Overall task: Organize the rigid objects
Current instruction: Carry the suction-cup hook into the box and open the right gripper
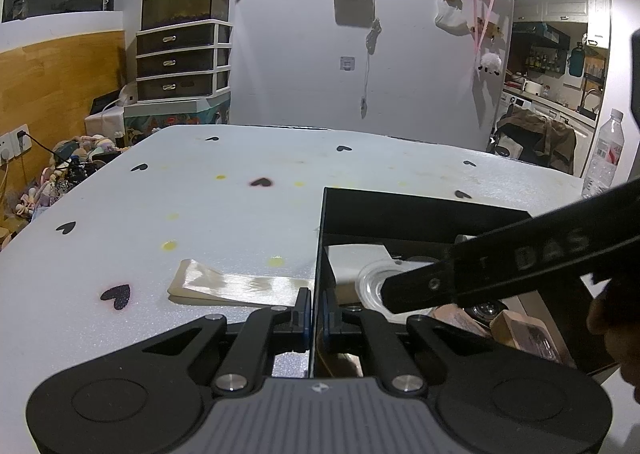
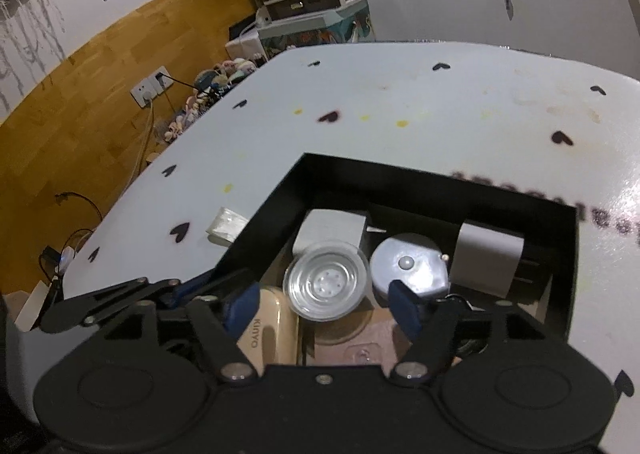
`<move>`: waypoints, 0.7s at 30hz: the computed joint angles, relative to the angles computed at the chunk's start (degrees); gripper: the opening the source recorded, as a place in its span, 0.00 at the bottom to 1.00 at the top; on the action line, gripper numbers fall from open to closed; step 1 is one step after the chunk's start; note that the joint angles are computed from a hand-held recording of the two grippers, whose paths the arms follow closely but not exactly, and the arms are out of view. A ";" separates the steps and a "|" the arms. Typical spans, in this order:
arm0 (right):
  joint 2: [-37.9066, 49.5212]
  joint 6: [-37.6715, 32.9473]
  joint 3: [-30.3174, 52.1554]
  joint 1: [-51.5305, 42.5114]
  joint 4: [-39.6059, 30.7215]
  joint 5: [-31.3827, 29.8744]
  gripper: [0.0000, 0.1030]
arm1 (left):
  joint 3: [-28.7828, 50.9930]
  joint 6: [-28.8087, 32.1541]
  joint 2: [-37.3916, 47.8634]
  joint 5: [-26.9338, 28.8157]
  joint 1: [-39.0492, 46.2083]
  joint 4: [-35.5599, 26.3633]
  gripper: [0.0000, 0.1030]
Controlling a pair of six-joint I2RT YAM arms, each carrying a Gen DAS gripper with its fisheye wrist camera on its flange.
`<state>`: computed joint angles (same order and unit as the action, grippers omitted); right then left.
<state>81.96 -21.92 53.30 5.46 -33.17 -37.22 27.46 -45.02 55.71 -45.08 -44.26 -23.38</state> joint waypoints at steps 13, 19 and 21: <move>-1.14 -0.17 0.09 -2.33 -0.29 -0.83 0.73 | -0.19 0.16 -0.61 0.18 0.11 -0.15 0.04; -7.62 -3.21 -1.09 -5.82 -1.03 -4.47 0.75 | -0.22 0.13 -0.80 0.19 0.16 -0.29 0.04; -10.08 -4.96 -1.43 -8.08 -1.81 -6.80 0.77 | -0.52 0.61 -1.34 0.52 0.70 -0.13 0.04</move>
